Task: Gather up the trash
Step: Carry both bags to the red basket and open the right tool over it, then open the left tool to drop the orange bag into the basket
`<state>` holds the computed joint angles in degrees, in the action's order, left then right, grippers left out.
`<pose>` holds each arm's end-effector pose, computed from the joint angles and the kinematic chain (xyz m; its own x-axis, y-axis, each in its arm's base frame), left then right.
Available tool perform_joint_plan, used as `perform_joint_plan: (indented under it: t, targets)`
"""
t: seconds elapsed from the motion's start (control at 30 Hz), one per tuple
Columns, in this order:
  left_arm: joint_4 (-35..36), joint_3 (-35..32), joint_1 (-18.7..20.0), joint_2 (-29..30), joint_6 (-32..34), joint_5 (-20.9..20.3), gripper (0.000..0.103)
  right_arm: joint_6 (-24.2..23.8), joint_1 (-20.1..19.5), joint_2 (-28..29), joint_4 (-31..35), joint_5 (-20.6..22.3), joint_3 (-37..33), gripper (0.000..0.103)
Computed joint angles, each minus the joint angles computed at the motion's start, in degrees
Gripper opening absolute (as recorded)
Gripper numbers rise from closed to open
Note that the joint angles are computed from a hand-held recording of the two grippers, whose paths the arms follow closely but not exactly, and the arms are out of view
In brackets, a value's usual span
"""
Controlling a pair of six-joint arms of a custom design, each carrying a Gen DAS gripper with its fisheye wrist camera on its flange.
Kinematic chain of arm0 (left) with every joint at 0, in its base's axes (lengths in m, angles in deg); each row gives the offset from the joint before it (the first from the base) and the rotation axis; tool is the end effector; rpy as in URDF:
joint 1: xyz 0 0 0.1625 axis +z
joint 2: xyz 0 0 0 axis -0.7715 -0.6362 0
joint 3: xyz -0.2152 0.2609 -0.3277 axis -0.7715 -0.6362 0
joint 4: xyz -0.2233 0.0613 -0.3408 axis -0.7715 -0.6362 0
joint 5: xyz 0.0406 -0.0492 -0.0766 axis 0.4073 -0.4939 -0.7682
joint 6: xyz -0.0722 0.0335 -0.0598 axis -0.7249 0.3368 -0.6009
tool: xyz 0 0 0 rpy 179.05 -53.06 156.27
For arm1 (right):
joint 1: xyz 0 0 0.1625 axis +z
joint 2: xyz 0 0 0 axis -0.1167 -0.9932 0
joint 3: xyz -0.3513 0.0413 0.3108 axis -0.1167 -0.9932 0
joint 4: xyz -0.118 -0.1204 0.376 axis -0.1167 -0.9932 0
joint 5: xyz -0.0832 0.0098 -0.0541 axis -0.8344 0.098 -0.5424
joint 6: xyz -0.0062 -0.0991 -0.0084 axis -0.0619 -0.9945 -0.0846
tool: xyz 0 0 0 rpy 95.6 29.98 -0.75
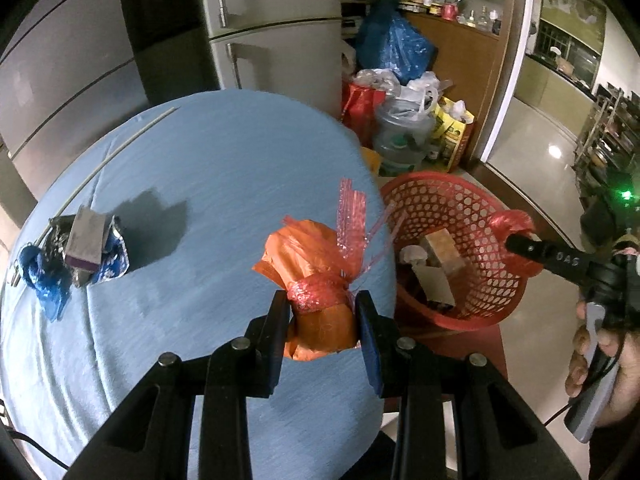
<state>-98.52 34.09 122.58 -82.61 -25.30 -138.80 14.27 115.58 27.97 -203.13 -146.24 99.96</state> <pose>-0.1074 -0.8817 0.3127 -0.3988 0.7994 -0.4495 0.8805 0.4707 0.0559 0.3006 -0.7391 -0.0088 -0.6364 0.7699 0.0474 0.2392 0.2555 -0.9367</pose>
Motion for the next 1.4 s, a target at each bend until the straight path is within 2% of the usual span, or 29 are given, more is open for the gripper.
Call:
perform_joint_plan:
  t: [0.23,0.43,0.5,0.53,0.67,1.1,1.13,1.17,1.23,1.4]
  targets:
    - [0.31,1.01,-0.63,-0.43,0.95,-1.14,0.035,-0.37,-0.32,-0.6,-0.5,-0.8,0.55,0.045]
    - [2.56,-0.54,-1.07,0.44,0.23,-2.45,0.035,2.26,-1.15,-1.84,2.1,0.99,1.51,0.048]
    - [3.52,-1.45,-1.29,1.0,-0.11,-3.11,0.035,4.71,-1.55,-2.53,4.97,1.31,2.1,0.057]
    - [3.86,-1.79,-1.43,1.27,-0.23,-3.17,0.035,5.93,-1.73,-2.86,5.89,1.51,2.52,0.066]
    - [4.28,-1.58,-1.92,1.69,0.01,-3.39,0.035,8.8,-1.98,-3.79,6.3,1.28,4.4,0.072]
    - [7.97,-1.91,-3.88,4.62,-1.02,-2.45,0.036,8.57,-0.8,-4.74,0.51,-0.58,8.2,0.072]
    - [8.97,-2.7,-3.98,5.31,-1.38,-2.37,0.043,8.47,-0.72,-4.74,0.48,-0.52,8.18,0.072]
    - [10.02,-3.26,-4.13,5.82,-1.67,-2.01,0.062,8.46,-0.64,-4.72,0.6,-0.47,8.08,0.072]
    - [10.85,-4.04,-4.47,6.7,-2.01,-1.48,0.076,8.54,-0.56,-4.71,0.59,-0.22,8.12,0.072]
    - [11.06,-5.54,-4.04,6.92,-2.6,-1.95,0.076,8.78,-0.23,-4.61,1.01,-0.86,8.02,0.072]
